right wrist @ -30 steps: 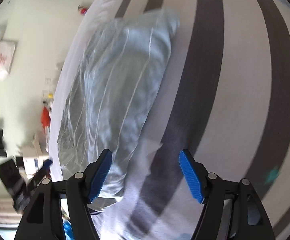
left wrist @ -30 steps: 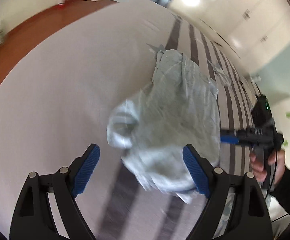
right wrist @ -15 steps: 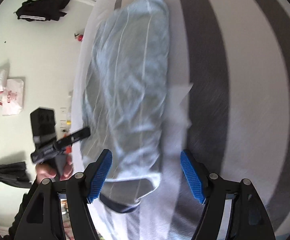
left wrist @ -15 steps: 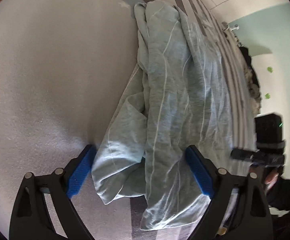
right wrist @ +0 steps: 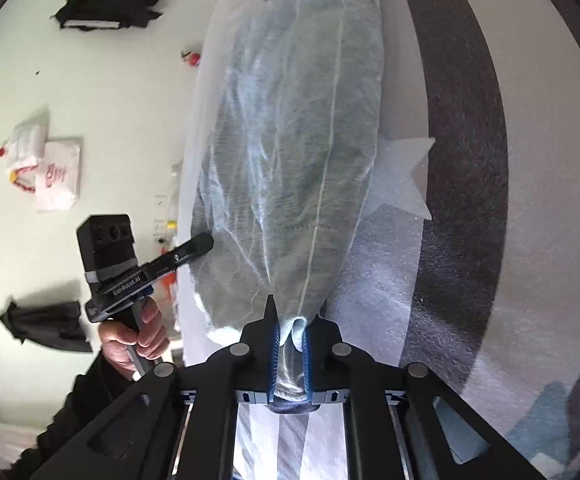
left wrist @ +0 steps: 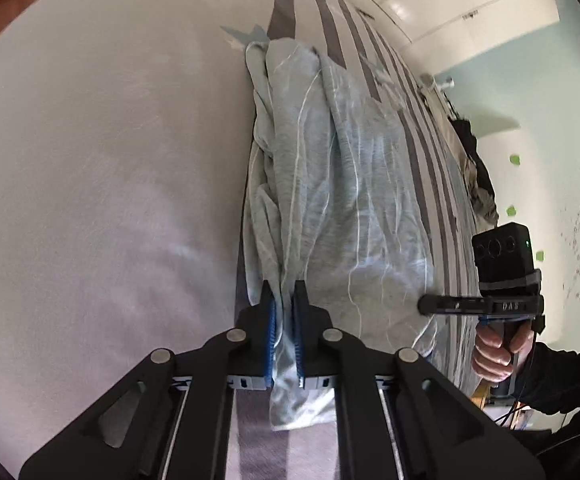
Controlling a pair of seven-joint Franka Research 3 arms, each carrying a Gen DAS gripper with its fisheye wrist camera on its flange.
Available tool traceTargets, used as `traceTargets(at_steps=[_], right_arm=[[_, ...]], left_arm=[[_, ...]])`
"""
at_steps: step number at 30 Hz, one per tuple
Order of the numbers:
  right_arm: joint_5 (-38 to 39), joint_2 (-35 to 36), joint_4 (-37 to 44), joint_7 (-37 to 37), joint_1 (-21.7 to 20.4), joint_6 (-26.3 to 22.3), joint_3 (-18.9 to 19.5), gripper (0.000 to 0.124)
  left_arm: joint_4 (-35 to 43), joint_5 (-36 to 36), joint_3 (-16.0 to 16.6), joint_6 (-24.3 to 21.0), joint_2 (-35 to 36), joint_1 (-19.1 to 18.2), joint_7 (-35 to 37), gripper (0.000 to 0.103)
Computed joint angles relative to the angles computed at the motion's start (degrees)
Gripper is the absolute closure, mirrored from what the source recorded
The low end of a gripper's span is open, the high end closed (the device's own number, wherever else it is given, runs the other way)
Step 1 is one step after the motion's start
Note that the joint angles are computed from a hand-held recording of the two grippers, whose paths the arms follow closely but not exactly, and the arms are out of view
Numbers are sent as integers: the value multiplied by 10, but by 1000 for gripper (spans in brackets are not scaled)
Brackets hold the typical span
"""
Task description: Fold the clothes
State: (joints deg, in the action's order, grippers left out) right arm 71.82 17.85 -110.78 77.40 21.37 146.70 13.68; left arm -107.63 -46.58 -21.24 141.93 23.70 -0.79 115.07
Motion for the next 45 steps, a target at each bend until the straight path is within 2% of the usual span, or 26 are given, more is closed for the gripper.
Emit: traceTargets(at_steps=[3,6,8,11,12,14,15,16,17,19,22,24,25,26,28,29,30,32,34,36,39,41,42,44,45], right_arm=[[-5,-2,3,-5,-10,-24,-5,115],[7,-3,-1,-10,-24,-46,-10,115],[-53,-2,-1,35,-23,-60,-27,114],[-131,7,7,78,-10,-51,-35,97],[-152,5,6,97,-8,-47,-37,79],[-200,-11,-8,120,0,-20,-43,72],[-230,-19,-12,130,5,-5,-47,71],[-270,-29,-18,145,14,19,-53,71],[-295,-36,-21,149,18,46,-55,71],[-305,-31,-8,133,13,78,-49,67],[-357,36,80,167,34,100,-42,66],[-363,78,132,152,28,111,-26,66],[-370,98,157,149,32,116,-22,66],[-407,133,201,178,46,125,-12,66],[-408,157,233,172,59,114,-17,66],[-416,162,235,176,64,115,-17,70],[-424,168,238,181,70,115,-18,68],[-408,175,227,147,63,127,7,69],[-439,167,202,175,96,162,-15,69],[-450,166,188,189,108,176,-17,69],[-478,162,172,235,140,208,-41,69],[-506,164,175,270,166,219,-63,64],[-514,165,178,277,167,217,-62,64],[-504,164,180,255,138,215,-22,64],[-501,161,176,250,133,220,-14,64]], left_arm=[[-39,-24,-2,17,-28,2,-2,99],[-52,11,20,38,-30,-13,-37,100],[-53,41,29,50,-27,-17,-61,100],[-66,107,42,101,-38,-36,-111,99],[-70,139,48,119,-43,-45,-135,99],[-68,232,73,139,-51,-72,-197,92],[-60,258,75,139,-51,-76,-213,86],[-49,271,71,137,-50,-75,-222,80],[-32,290,67,131,-44,-76,-231,78],[4,304,45,123,-25,-70,-224,74],[89,322,17,95,32,-77,-214,64],[154,367,26,75,78,-105,-230,63],[190,391,32,62,103,-120,-238,63],[217,415,40,44,122,-133,-246,63],[266,461,57,2,158,-154,-257,63],[271,471,59,-7,164,-154,-258,63],[265,476,59,-8,164,-150,-258,63],[245,479,57,-4,159,-138,-260,63],[211,471,53,11,142,-120,-265,63],[191,482,59,14,129,-116,-270,63],[168,479,55,27,106,-106,-282,63],[135,428,17,61,79,-71,-255,63],[122,401,-2,71,68,-55,-236,63],[99,361,-33,72,49,-36,-185,63],[85,349,-40,63,39,-33,-162,63]])
